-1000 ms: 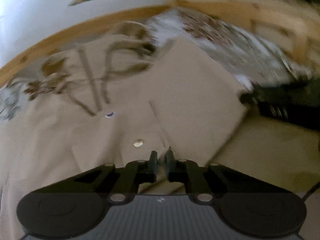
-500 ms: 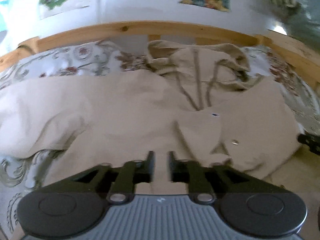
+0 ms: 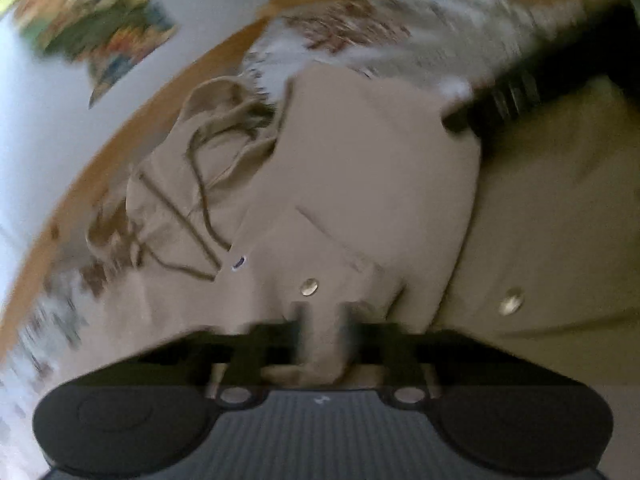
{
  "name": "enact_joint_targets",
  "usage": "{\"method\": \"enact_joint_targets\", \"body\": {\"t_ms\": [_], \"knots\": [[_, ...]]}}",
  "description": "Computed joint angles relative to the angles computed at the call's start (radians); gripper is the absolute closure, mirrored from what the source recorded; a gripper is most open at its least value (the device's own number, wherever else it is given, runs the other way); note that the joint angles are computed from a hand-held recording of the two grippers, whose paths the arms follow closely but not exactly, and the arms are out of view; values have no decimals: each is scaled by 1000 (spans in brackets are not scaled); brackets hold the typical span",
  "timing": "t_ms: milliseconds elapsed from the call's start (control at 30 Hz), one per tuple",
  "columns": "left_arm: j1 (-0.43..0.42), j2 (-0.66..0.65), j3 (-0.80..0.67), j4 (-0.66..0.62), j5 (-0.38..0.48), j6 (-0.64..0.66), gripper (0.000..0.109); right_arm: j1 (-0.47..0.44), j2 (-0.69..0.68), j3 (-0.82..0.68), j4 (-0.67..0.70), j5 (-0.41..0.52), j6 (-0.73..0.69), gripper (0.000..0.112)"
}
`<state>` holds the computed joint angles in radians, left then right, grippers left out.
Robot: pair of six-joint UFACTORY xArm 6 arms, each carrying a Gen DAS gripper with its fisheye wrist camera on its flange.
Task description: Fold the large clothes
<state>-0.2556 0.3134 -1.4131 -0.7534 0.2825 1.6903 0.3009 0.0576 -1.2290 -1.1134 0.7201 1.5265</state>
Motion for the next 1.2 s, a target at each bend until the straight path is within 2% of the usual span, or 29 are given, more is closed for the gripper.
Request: {"method": "enact_joint_targets", "body": {"t_ms": [67,100,167,233,333,367,433,500,600,667,700,767,833,867,933,967,1000,1067,1200], "knots": [[-7,9,2,-126,-54,80,109,-9,-1,7,7,-15,7,47],[5,3,-1,-176,-44,72,109,-13,0,10,13,-25,4,48],[39,-2,-28,-249,-26,-12,109,-16,5,10,17,-39,0,49],[69,2,-57,-288,-59,-103,109,-18,10,8,8,-53,2,50],[114,17,-67,-213,-134,-247,109,-19,17,5,-16,-67,5,49],[129,17,-63,-169,-128,-269,109,-19,19,4,-21,-66,3,49],[167,8,-64,-91,-41,-332,109,-16,24,-3,-21,-55,0,49],[191,1,-85,-52,97,-405,108,-17,24,-5,-13,-58,2,49],[163,-18,-71,-152,114,-278,101,-13,24,-10,-8,-59,-16,47],[142,-33,-58,-216,144,-153,77,-8,23,-11,-21,-51,-27,42],[133,-38,-57,-235,177,-99,71,-7,23,-10,-25,-49,-28,39],[120,-36,-65,-210,244,-54,66,-11,23,-10,-19,-54,-29,39],[107,-25,-88,-85,335,-93,65,-17,22,-5,-12,-65,-18,39],[95,-18,-94,-23,356,-114,65,-19,22,-4,-8,-66,-17,39],[67,-7,-87,14,316,-106,67,-23,19,0,-5,-67,-6,39],[53,-3,-79,12,273,-98,80,-25,17,2,-2,-69,1,39],[46,5,-81,25,245,-115,87,-29,15,7,-2,-76,11,39],[50,21,-106,58,245,-205,101,-33,14,11,1,-83,23,39],[80,32,-147,-22,241,-318,106,-39,21,9,28,-93,6,37]]}}
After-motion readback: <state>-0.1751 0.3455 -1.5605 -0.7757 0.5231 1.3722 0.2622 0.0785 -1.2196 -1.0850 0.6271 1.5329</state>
